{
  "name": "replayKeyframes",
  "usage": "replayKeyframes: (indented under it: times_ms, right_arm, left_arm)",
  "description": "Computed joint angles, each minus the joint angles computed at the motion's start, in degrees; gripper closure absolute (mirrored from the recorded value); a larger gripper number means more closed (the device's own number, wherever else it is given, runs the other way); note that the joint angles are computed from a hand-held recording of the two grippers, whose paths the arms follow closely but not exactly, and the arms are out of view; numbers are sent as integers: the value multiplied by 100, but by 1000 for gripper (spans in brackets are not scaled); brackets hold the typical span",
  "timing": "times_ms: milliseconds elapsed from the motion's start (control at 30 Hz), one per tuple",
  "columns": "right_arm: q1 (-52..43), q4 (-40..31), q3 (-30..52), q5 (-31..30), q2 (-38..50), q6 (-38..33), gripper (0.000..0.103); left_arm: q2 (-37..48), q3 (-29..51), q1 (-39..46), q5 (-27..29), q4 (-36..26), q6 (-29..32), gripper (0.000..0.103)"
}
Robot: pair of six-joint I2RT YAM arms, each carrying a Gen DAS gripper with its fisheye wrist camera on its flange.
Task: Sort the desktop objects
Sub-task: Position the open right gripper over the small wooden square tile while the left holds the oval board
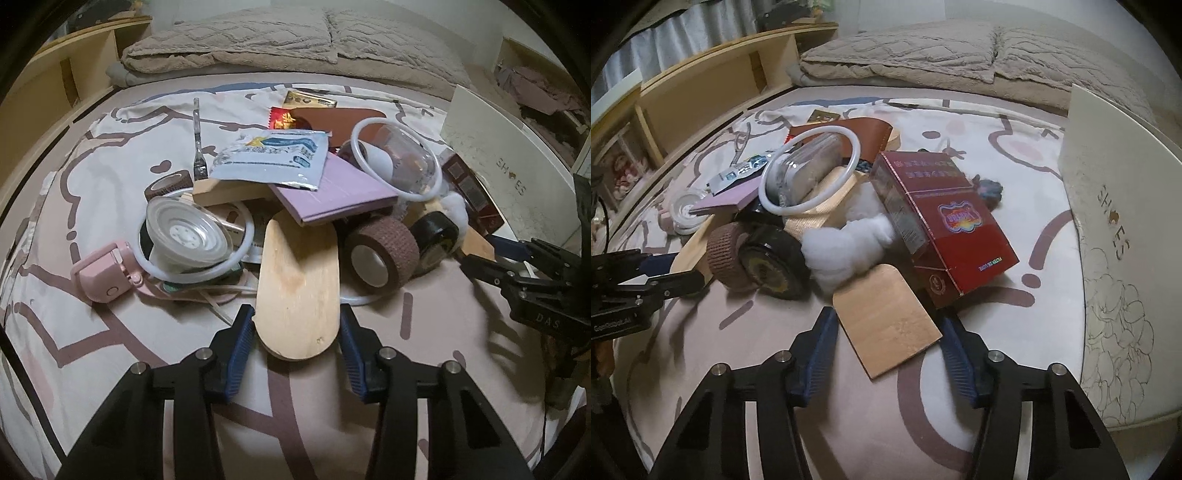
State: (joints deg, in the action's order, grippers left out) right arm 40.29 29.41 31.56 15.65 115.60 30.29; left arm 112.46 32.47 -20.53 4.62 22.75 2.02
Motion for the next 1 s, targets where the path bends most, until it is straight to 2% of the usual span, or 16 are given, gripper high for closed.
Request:
replayKeyframes:
  times_ms: [200, 600, 1000]
  right_arm:
    - [301, -232, 28, 158, -50, 32, 55]
    - [820, -639, 39, 383, -179, 194, 55]
    - [1393, -1125, -355, 608, -675, 862, 55]
  left_arm:
    - [-181, -212, -12, 103, -103, -78, 58]
    - [-501, -661, -62, 442, -102, -307, 58]
    - [-624, -846, -505, 523, -66, -363, 58]
